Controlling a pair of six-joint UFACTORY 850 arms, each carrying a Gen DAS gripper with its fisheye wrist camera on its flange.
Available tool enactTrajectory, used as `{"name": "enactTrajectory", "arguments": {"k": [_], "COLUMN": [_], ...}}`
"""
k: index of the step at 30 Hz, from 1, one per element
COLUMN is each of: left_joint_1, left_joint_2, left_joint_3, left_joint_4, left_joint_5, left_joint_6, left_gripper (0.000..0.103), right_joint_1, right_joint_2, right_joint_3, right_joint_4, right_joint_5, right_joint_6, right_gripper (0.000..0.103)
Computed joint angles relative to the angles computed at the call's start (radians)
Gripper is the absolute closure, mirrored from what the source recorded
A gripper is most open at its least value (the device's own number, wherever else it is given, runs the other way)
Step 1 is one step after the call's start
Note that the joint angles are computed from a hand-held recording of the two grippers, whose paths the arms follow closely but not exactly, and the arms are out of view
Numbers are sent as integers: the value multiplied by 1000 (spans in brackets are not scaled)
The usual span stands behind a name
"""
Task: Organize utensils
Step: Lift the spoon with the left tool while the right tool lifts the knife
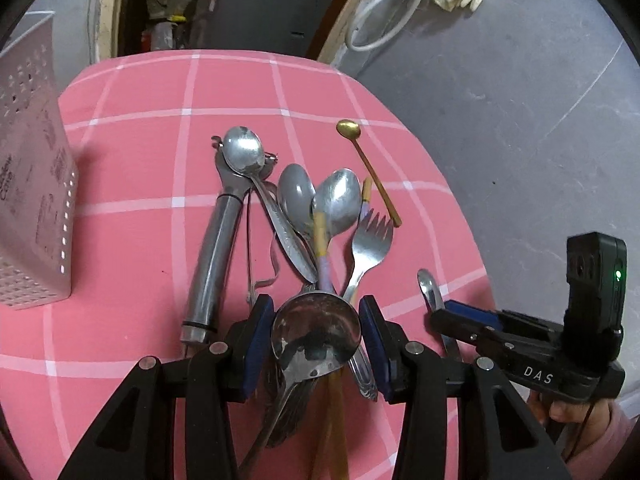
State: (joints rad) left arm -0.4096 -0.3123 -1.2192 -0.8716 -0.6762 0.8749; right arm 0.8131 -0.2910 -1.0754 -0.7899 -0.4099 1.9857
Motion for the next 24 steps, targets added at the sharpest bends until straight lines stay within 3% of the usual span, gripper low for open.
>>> {"name": "enactTrajectory", "arguments": {"k": [4, 7, 11, 14, 18, 22, 24], "left_joint_1": [21, 43, 67, 67, 26, 14, 15], "left_joint_2": [-27, -55, -87, -75, -47, -21, 5], "left_joint_3": [-29, -58, -82, -66, -54, -32, -14], "left_joint_4": [-1, -12, -28, -20, 71, 116, 126], "left_joint_5": [-85, -162, -245, -233, -159, -126, -104], "left_joint_6": [12, 9, 3, 14, 4, -13, -29], "left_gripper": [61, 61, 60, 61, 61, 62, 62], "right_joint_1": [-22, -26, -38, -34, -35, -41, -34], "right_joint_2": [-1, 3, 26, 17, -1, -33, -47], "right_joint_3": [-5, -3, 34, 24, -7, -65, -89], "right_joint_4": [75, 117, 94, 93, 172, 321, 320], "right_joint_5": [40, 26, 81, 70, 34, -34, -76], "right_joint_6": [-144, -212, -160, -151, -228, -407, -413], "right_gripper": [69, 84, 88, 88, 88, 88, 88]}}
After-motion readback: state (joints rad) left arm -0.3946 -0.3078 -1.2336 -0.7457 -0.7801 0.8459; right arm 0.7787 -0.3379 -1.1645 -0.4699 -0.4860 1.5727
